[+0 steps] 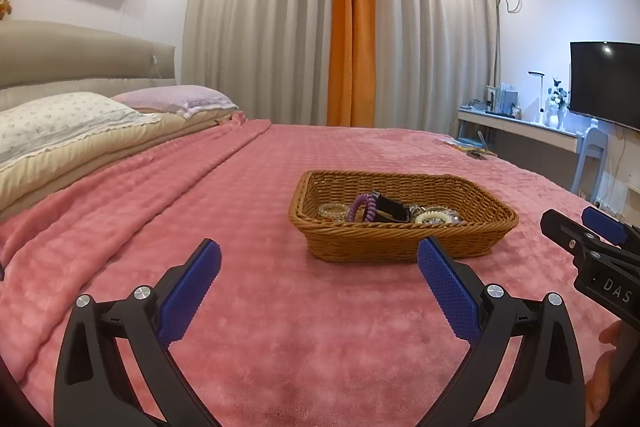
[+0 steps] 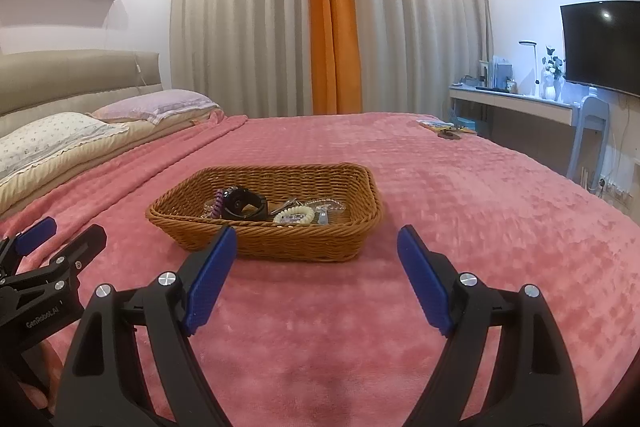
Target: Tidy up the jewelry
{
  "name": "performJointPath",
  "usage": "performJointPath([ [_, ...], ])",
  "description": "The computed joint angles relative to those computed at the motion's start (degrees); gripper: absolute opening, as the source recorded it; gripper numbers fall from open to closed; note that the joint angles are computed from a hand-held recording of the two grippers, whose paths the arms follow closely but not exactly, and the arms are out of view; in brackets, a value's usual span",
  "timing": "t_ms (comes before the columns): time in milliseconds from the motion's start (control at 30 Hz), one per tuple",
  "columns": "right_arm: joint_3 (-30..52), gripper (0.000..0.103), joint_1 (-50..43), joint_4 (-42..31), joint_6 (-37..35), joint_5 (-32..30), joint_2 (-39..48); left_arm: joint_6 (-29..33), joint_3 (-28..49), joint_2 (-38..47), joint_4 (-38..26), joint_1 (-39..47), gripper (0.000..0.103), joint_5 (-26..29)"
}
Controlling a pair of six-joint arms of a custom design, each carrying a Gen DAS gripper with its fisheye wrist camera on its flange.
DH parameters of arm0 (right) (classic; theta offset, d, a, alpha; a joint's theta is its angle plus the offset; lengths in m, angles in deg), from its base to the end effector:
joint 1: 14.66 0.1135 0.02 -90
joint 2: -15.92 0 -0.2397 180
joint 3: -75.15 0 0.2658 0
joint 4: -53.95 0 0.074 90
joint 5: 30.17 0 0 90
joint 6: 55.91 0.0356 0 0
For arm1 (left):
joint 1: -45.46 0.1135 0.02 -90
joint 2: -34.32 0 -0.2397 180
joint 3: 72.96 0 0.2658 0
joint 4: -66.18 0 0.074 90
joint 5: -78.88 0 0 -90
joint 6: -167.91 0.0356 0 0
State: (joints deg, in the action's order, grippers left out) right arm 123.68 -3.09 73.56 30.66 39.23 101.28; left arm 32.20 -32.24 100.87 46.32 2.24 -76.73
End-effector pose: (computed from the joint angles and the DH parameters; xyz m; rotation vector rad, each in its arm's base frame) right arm 0.3069 0.0756 0.1613 -0.4891 1.8091 0.4339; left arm 0.1868 -0.1310 0.1541 -0.5175 1.8105 0.3184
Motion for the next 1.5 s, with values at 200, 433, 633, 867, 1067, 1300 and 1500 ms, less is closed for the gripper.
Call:
performJointPath([
  [200, -0.32, 0.078, 0.38, 0.49, -0.79, 0.54, 0.03, -1.09, 0.30, -0.06, -1.13, -0.22, 0.095, -0.12],
  [433, -0.57, 0.078, 0.51, 0.77, -0.79, 0.67, -0.02, -2.65, 0.58, -0.10, -2.46, 0.34, 0.095, 0.13],
  [633, -0.25, 0.078, 0.46, 0.13, -0.34, 0.57, -0.09, -2.59, 0.39, -0.35, -2.62, 0.48, 0.095, 0.03],
  [867, -0.05, 0.078, 0.26, -0.11, -0.18, 0.17, -0.06, -4.52, 1.73, 1.17, -4.84, -0.11, 0.095, -1.09],
  [1067, 0.05, 0.078, 0.43, -0.25, -0.27, 0.32, -0.05, -4.22, 1.72, 1.25, -4.69, -0.01, 0.095, -1.10],
  [1300, 0.11, 0.078, 0.46, -0.23, -0.25, 0.31, 0.04, -3.94, 1.87, 1.72, -4.04, -0.27, 0.095, -1.09],
  [1500, -0.31, 0.078, 0.70, 0.19, -0.67, 0.36, 0.03, -3.58, 1.55, 1.60, -3.02, -0.53, 0.095, -1.39],
])
